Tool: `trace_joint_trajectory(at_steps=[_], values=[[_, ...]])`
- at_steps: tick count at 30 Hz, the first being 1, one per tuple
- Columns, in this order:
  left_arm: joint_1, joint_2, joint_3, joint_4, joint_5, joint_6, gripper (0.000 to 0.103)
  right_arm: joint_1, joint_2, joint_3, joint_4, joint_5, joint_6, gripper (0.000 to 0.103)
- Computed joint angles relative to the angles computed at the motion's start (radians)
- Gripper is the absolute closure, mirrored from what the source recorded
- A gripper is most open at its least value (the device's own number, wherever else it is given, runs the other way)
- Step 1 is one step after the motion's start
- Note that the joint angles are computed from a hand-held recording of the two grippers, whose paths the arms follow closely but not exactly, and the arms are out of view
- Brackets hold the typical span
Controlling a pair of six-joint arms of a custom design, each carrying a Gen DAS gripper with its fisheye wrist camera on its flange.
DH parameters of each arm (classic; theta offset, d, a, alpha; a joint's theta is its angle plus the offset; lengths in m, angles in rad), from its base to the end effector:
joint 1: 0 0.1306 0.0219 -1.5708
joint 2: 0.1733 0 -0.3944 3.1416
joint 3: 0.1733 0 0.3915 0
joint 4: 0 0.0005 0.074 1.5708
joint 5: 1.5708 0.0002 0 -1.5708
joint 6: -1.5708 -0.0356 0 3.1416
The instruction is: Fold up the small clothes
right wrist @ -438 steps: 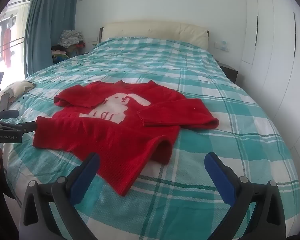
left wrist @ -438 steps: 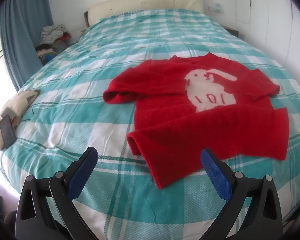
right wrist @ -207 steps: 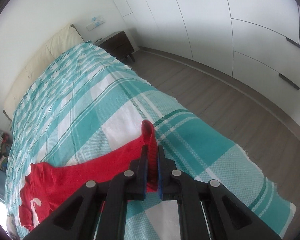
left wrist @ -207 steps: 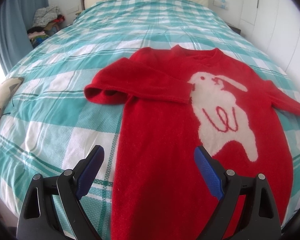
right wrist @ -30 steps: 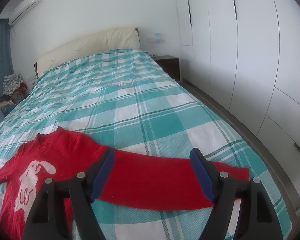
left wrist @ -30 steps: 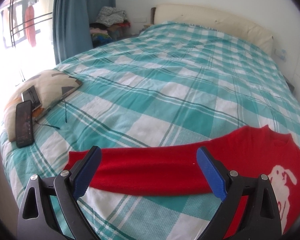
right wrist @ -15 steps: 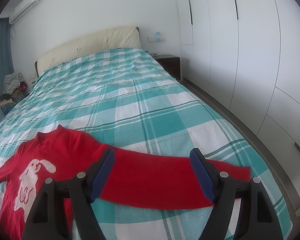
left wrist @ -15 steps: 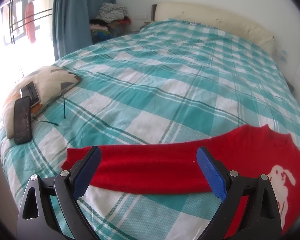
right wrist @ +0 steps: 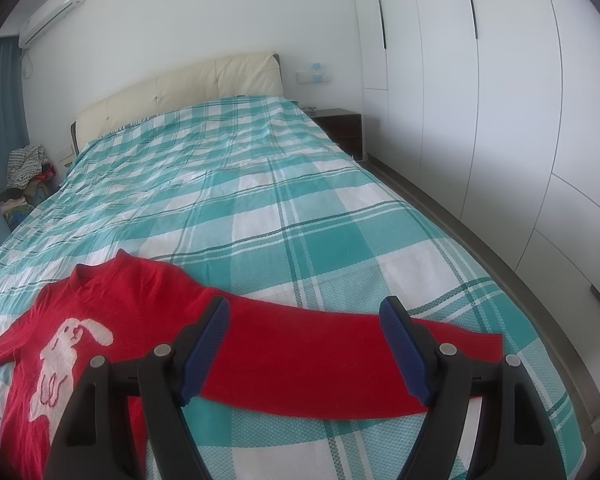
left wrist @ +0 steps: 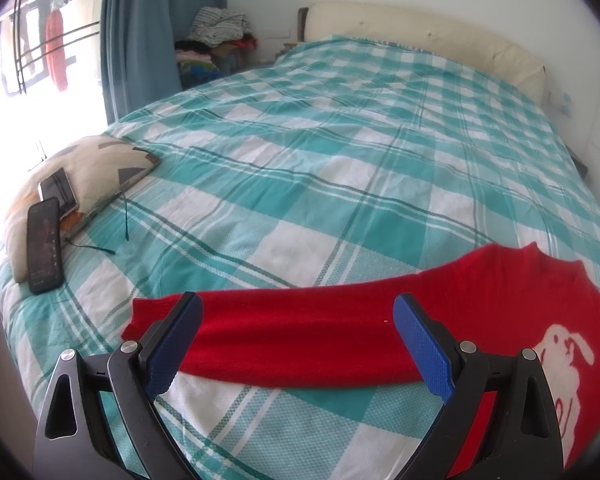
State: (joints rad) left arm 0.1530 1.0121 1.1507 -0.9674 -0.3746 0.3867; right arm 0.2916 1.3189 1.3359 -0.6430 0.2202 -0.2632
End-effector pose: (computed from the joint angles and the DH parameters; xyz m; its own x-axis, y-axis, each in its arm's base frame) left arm 0.3278 0.0632 0.4711 -0.5291 -0.4367 -0.7276 -0.6324 0.7746 -0.0051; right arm 0.4529 0.1273 0.4666 -0.5707 0.0938 -0.8158 0.0388 0.9954 0.0873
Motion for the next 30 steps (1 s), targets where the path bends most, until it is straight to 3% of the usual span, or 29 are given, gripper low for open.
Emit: trace_joint_trajectory(at_steps=[21, 26, 30], values=[[-0.009, 0.001, 0.003, -0.003, 0.001, 0.01, 0.006, 0.0, -0.003, -0.002, 0.001, 0.006, -0.008, 0.026], [-0.017, 0.003, 0.003, -0.003, -0.001, 0.016, 0.006, -0.044, -0.021, -0.01, 0.007, -0.025, -0.084, 0.026], [-0.014, 0.003, 0.006, -0.007, 0.001, 0.013, 0.006, -0.109, -0.03, -0.024, 0.005, -0.108, -0.181, 0.026]])
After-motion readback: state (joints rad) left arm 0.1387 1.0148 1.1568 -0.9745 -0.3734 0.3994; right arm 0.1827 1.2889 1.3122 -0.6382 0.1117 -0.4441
